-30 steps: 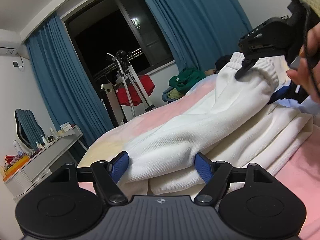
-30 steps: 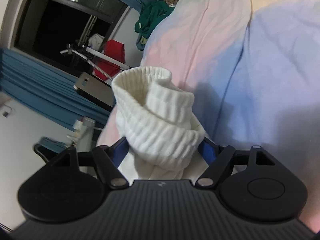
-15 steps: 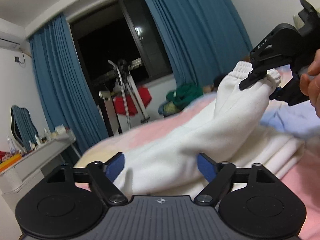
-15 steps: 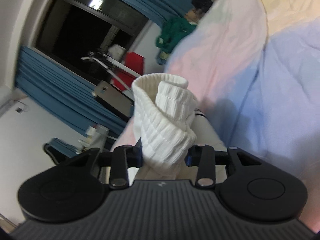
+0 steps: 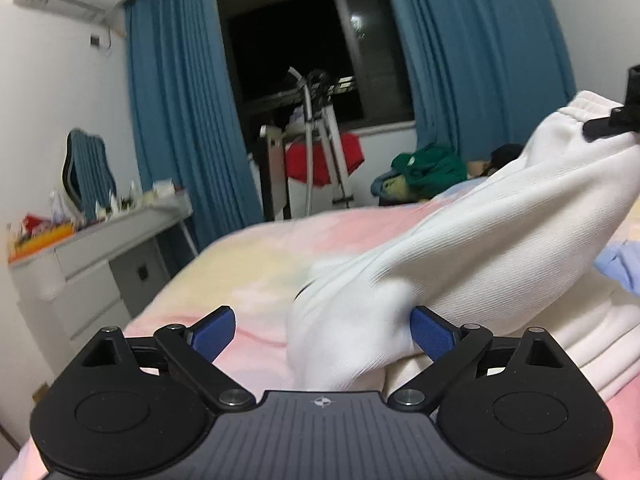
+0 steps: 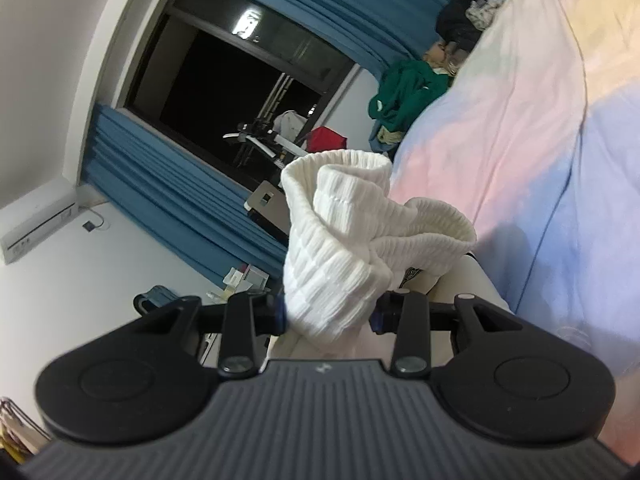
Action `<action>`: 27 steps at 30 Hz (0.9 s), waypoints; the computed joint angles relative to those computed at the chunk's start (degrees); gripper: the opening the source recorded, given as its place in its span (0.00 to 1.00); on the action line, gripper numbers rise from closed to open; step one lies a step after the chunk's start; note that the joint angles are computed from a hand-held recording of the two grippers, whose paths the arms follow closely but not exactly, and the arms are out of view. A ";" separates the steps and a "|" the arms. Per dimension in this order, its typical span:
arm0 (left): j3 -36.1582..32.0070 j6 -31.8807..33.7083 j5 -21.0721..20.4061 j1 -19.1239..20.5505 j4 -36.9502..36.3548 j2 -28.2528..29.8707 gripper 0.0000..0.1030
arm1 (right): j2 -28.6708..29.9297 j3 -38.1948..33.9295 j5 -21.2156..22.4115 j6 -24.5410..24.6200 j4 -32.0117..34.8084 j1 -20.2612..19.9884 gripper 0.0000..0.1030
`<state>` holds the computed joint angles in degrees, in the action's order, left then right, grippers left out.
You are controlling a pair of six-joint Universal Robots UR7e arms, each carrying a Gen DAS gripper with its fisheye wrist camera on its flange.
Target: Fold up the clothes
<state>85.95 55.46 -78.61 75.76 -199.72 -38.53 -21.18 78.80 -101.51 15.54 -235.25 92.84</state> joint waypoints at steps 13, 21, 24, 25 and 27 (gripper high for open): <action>6.45 9.74 -19.05 0.53 -1.37 -2.15 0.96 | 0.06 0.14 3.01 0.77 -0.43 -0.06 0.39; 3.59 10.23 -6.37 -2.61 -10.34 3.97 1.00 | -0.41 0.33 5.79 -0.56 -0.03 -0.51 0.39; 3.80 11.38 -2.24 -2.38 -10.40 3.68 1.00 | -0.51 0.29 6.16 1.46 0.22 -1.05 0.39; 3.70 11.06 -0.10 -2.23 -9.99 3.42 1.00 | -0.57 0.28 6.23 1.90 0.27 -1.21 0.39; 3.34 10.40 4.18 -1.94 -9.09 2.97 1.00 | -0.67 0.41 6.18 2.77 0.37 -1.35 0.39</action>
